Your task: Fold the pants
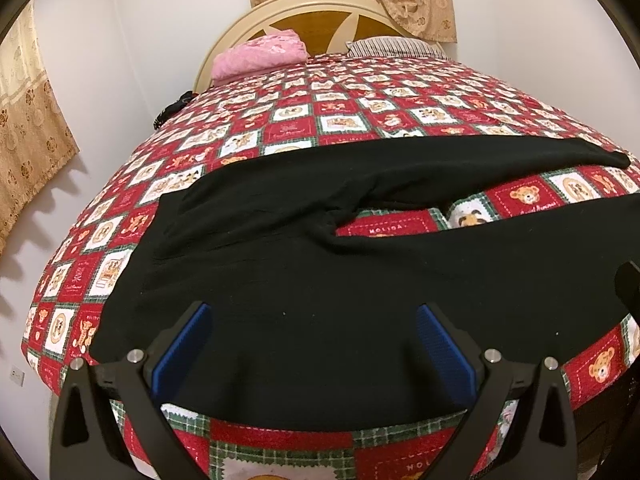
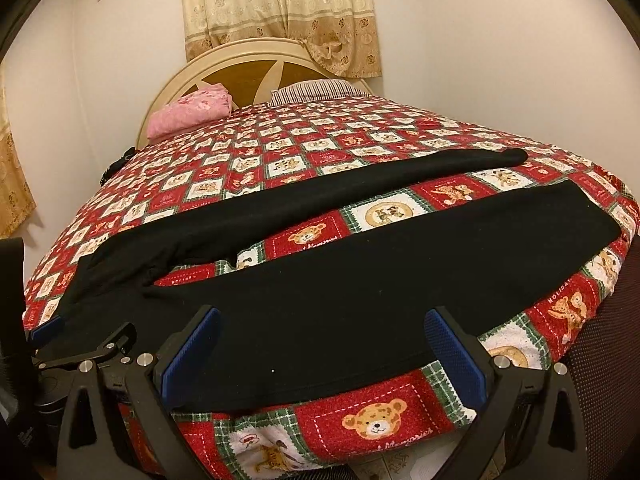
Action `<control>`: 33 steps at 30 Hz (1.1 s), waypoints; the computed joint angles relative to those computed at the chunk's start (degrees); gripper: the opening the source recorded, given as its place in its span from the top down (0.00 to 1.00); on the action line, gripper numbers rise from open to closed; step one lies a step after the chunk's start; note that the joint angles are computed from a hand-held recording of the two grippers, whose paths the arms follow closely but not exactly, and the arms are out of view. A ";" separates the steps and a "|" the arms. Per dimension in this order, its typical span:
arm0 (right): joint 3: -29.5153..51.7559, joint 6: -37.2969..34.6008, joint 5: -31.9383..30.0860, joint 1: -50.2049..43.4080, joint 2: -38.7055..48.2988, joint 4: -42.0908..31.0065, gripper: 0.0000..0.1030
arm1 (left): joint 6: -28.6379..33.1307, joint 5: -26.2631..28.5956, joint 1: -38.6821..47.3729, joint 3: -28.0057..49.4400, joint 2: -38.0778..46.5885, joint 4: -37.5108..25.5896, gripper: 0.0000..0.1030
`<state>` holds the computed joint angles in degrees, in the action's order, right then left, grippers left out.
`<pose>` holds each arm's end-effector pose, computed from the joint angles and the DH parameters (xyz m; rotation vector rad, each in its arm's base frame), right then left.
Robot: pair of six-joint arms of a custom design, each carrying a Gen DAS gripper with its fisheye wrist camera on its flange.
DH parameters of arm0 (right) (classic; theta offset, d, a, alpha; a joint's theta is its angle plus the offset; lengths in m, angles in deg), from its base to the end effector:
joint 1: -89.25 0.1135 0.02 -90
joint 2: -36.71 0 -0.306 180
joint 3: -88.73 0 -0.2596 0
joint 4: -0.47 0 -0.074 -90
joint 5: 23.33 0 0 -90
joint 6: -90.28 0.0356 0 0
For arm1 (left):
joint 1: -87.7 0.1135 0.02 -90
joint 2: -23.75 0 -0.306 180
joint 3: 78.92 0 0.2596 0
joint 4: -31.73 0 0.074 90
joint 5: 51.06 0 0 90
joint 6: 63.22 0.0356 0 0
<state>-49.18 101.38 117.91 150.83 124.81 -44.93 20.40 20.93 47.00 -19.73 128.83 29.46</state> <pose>0.1138 0.1519 0.1363 0.7495 2.1257 -0.1902 0.2742 -0.2214 0.1422 0.5583 2.2912 -0.0174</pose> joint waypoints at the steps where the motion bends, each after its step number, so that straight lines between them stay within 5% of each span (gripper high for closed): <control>1: -0.06 0.02 -0.03 0.01 -0.10 -0.04 0.01 | -0.03 -0.13 -0.08 -0.03 -0.01 0.06 0.00; 33: -0.17 -0.18 -0.27 -0.03 -0.45 0.03 0.01 | -0.45 -0.16 -0.34 0.26 0.02 -0.55 0.00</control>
<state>-49.34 101.20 117.65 150.80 124.35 -44.91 19.95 20.76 46.67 -19.47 128.85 28.91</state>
